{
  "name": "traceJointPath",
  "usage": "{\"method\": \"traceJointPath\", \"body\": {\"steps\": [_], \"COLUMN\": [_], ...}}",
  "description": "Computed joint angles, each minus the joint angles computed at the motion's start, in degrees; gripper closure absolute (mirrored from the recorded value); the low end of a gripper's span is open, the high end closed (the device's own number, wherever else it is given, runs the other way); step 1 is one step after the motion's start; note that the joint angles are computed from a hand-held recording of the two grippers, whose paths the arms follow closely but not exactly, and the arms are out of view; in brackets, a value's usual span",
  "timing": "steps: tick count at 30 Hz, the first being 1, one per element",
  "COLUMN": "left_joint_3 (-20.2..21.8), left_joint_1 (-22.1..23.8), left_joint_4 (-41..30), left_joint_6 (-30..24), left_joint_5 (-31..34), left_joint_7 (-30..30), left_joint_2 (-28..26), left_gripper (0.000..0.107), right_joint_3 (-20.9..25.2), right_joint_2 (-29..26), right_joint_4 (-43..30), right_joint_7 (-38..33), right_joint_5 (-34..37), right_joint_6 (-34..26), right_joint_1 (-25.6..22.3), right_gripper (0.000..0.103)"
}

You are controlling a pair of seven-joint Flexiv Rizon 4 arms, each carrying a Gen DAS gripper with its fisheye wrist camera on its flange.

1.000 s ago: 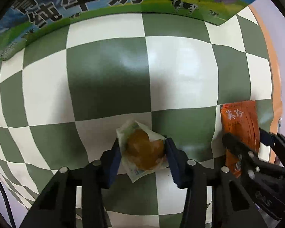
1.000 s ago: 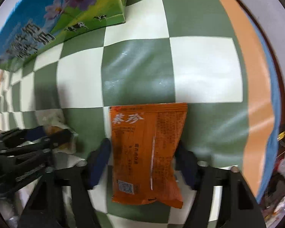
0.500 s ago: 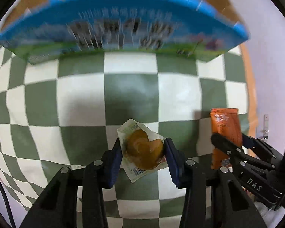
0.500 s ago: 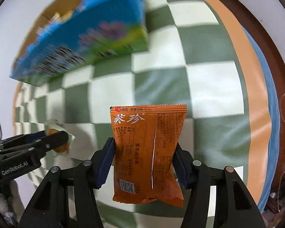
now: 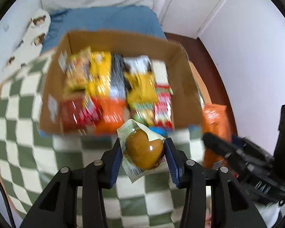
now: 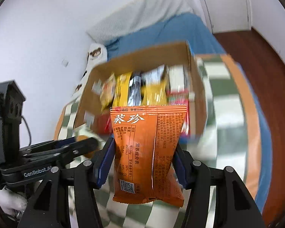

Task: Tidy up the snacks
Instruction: 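Lift the egg and orange packet and carry both over the cardboard box, then lower both items into the box and open both tools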

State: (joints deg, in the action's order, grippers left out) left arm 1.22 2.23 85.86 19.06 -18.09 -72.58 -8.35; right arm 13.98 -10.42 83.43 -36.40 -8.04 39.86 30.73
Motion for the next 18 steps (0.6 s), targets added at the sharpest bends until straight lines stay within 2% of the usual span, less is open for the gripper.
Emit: {"method": "traceJointPath", "body": {"steps": [4, 10, 13, 18], "left_joint_3": [0.0, 0.9, 1.3, 1.6], "left_joint_1": [0.8, 1.7, 2.1, 2.8], "left_joint_4": [-7.9, -21.1, -25.5, -28.2], "left_joint_6": [0.9, -4.3, -7.1, -10.1], "left_joint_5": [4.9, 11.0, 12.5, 13.3], "left_joint_7": [-1.2, -5.1, -6.4, -7.3], "left_joint_2": [-6.7, -17.9, -21.7, -24.3], "left_gripper": [0.066, 0.066, 0.066, 0.065], "right_joint_3": [-2.5, -3.8, -3.9, -3.9], "right_joint_2": [-7.2, -18.1, -22.6, -29.4], "right_joint_4": [-9.4, -23.9, -30.1, -40.1], "right_joint_7": [-3.5, -9.3, -10.8, -12.3], "right_joint_5": [-1.8, 1.6, 3.6, 6.2], "right_joint_6": [-3.8, -10.2, -12.4, -16.4], "right_joint_1": [-0.4, -1.6, -1.3, 0.4], "right_gripper": [0.043, 0.043, 0.043, 0.043]}}
